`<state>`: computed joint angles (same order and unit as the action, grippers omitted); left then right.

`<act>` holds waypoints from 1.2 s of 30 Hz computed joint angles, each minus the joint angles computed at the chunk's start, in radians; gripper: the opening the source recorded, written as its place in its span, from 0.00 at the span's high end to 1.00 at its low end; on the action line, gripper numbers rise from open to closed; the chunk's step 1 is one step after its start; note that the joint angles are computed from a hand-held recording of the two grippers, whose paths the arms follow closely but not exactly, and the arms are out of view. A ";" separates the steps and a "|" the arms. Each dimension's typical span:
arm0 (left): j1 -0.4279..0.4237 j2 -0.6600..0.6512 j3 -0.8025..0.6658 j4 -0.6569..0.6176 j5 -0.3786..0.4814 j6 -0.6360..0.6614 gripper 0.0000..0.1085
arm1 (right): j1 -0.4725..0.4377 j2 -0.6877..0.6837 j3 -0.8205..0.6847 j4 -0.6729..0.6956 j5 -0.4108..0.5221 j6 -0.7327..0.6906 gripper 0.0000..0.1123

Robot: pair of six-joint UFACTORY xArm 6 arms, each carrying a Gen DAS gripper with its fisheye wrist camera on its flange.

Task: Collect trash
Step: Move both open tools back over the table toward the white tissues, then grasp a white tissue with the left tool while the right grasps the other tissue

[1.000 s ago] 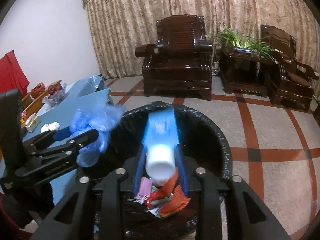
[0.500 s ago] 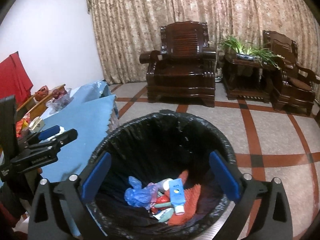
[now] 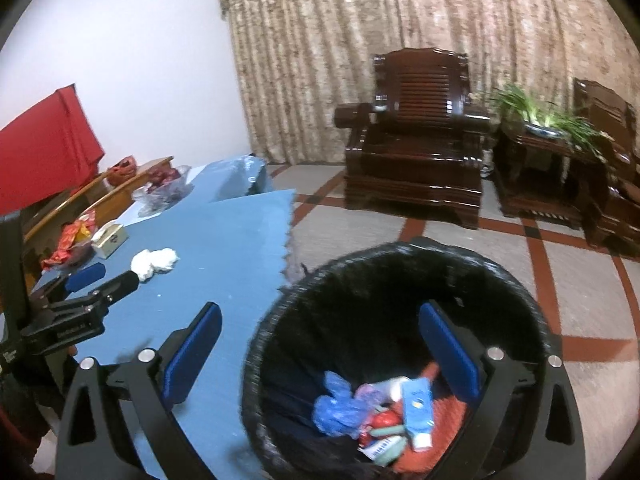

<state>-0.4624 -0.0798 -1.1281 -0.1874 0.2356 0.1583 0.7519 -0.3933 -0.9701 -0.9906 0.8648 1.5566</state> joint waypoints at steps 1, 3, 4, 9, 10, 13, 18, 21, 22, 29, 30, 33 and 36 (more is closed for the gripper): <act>0.012 -0.005 0.006 0.007 -0.002 -0.008 0.17 | -0.005 0.023 -0.020 -0.001 -0.015 -0.008 0.14; 0.044 -0.009 0.011 0.023 -0.003 -0.027 0.17 | -0.014 0.072 -0.064 -0.003 -0.044 -0.029 0.14; 0.064 -0.009 0.010 0.034 -0.004 -0.040 0.17 | -0.018 0.096 -0.086 -0.006 -0.057 -0.037 0.14; 0.136 0.000 -0.002 0.063 -0.006 -0.063 0.17 | -0.044 0.226 -0.201 -0.011 -0.132 -0.078 0.14; 0.144 0.002 -0.004 0.071 -0.007 -0.071 0.17 | -0.049 0.247 -0.222 -0.008 -0.144 -0.087 0.14; 0.181 0.020 -0.022 0.097 -0.003 -0.094 0.17 | -0.060 0.327 -0.298 -0.004 -0.179 -0.113 0.14; 0.233 0.086 -0.082 0.148 -0.003 -0.137 0.17 | -0.085 0.478 -0.446 0.025 -0.228 -0.167 0.14; 0.256 0.127 -0.119 0.162 -0.001 -0.157 0.17 | -0.096 0.561 -0.531 0.047 -0.249 -0.198 0.14; 0.263 0.144 -0.134 0.175 -0.001 -0.169 0.17 | -0.099 0.589 -0.560 0.060 -0.251 -0.214 0.14; 0.291 0.264 -0.240 0.191 0.018 -0.190 0.17 | -0.121 0.780 -0.763 0.152 -0.260 -0.316 0.14; 0.292 0.281 -0.257 0.190 0.025 -0.190 0.17 | -0.123 0.803 -0.790 0.163 -0.255 -0.332 0.14; 0.297 0.337 -0.309 0.201 0.040 -0.197 0.17 | -0.128 0.865 -0.860 0.191 -0.245 -0.373 0.14; 0.298 0.392 -0.367 0.199 0.063 -0.194 0.17 | -0.137 0.917 -0.920 0.230 -0.238 -0.413 0.14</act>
<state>-0.1640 0.3122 -1.4949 0.0116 0.2986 -0.0355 0.6151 0.5238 -1.8899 -0.7605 0.6267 1.1440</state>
